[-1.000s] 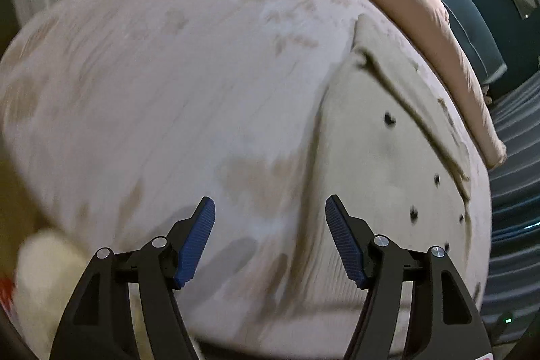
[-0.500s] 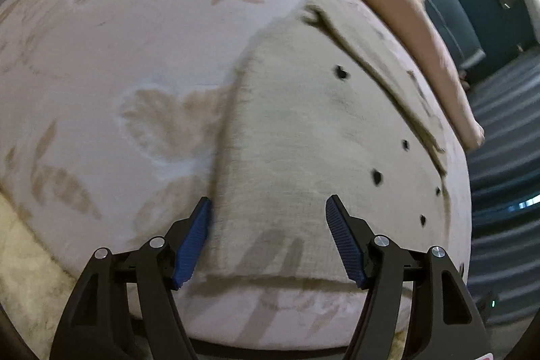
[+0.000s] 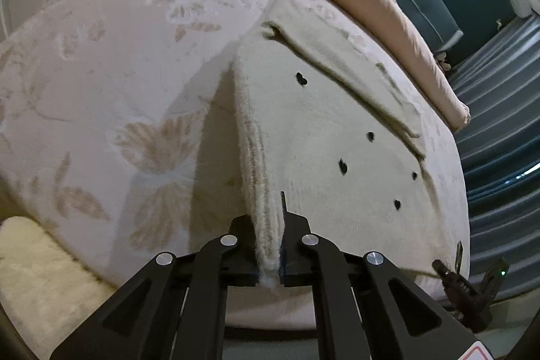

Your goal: Fold small clothes

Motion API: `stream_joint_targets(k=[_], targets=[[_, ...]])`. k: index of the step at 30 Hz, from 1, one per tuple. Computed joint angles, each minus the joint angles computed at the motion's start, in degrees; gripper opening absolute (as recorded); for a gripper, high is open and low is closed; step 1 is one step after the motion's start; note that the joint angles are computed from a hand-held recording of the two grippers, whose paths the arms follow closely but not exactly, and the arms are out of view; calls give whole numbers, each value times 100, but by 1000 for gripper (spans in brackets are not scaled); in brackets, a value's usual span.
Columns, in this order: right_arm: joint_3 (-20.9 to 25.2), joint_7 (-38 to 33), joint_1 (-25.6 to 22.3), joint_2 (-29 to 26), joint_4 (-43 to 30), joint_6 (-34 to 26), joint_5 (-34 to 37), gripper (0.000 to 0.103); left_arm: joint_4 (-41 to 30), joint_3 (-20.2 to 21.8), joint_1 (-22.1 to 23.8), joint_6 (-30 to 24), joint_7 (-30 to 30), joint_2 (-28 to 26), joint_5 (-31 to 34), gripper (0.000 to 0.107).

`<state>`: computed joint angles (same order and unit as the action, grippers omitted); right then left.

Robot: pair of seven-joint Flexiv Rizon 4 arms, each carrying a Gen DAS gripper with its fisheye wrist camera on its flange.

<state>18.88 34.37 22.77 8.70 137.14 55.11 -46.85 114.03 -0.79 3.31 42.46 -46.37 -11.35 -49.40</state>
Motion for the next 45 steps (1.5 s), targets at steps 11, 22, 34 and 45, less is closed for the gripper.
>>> stream_joint_targets(k=[11,22,34,45], targets=[[858,-1736,1349,739,-399,-1531,2817,5,757,886,532,-1742,683,1336,1571,4],[916,-2431,1786,1028,-881,-2056,3985,5,675,1104,862,-2834,582,1983,2240,4],[-403,-1120,-1004,57,-489,844,-294,6,-1390,-371,-370,717,592,-555,53,5],[-588,2178,-1381,406,25,471,-3037,65,-1363,-730,-178,2169,-713,-1250,556,65]])
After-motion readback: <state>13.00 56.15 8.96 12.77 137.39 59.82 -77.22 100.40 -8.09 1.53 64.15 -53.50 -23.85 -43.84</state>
